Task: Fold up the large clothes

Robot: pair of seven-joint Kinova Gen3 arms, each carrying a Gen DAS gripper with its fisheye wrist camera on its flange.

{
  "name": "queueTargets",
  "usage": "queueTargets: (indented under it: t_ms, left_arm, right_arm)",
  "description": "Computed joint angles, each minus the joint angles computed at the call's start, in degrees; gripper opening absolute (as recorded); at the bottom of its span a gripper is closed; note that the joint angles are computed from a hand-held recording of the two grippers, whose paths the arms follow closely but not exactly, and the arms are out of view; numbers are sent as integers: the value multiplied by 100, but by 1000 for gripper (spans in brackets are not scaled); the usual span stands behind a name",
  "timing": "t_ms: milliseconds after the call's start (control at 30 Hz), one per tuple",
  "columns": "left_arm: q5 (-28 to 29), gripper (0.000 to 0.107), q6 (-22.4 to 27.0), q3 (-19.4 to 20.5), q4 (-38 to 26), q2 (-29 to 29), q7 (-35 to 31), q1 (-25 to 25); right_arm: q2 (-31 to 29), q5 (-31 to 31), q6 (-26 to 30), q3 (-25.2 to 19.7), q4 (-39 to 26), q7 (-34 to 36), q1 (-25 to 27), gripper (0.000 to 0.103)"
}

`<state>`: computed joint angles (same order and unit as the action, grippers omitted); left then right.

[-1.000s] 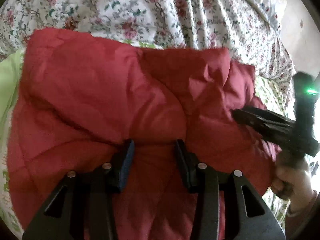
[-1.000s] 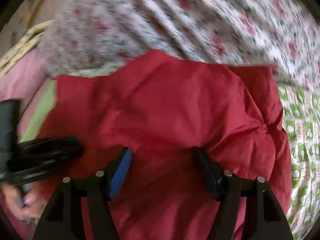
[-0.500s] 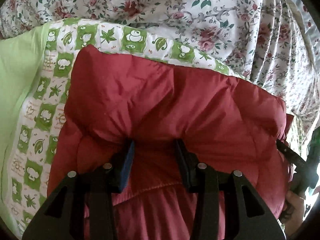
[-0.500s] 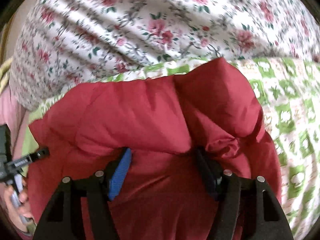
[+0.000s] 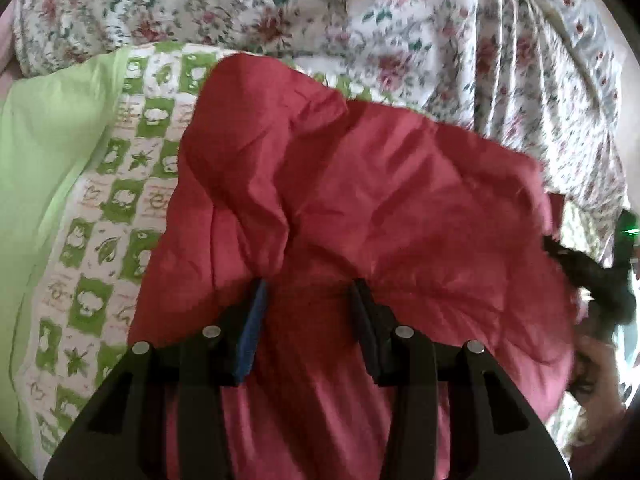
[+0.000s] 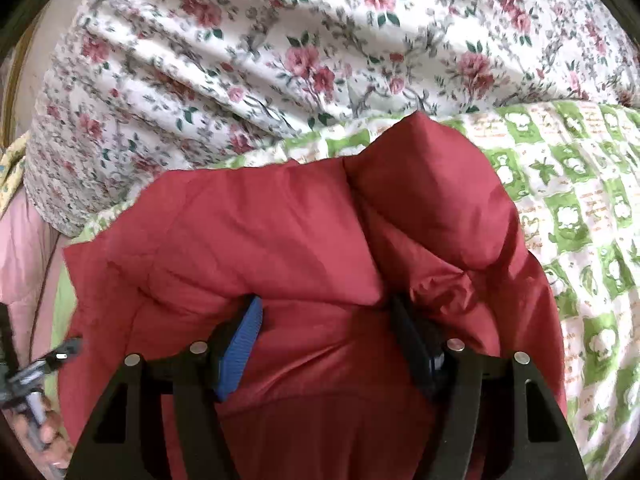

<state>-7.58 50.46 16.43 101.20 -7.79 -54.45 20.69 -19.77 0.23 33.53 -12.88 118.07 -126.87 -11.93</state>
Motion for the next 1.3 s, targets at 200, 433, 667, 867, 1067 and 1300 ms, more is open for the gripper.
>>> queueTargets:
  t_ms: [200,433,667,867,1067,1300]
  left_arm:
    - [-250,41,-39,37,-15,97,180,77]
    - [-189,41,41,19,-110,78,191,105]
    - [904,42,125,-373,298,-1123,-459,75]
    - [1500,43,267,-556,704,-1922,-791,-162]
    - [2008,50,346,-879,1009,-2266,-1211,-339]
    - [2472,63,364,-1316,1261,-2310,-1745,-456]
  right_arm:
    - [-1195,-275,314,22,406,-24,-65,69]
    - [-1535,-513,801,-5,768,212,31,70]
    - [-1635,-702,882,97,773,306,93,70]
    - [-2090,-881,1158,133,656,335,86,70]
    - [-2476,-1008,1558,187,541,495,25,70]
    - [-2702,-1148,1916,581,525,766,-16,78]
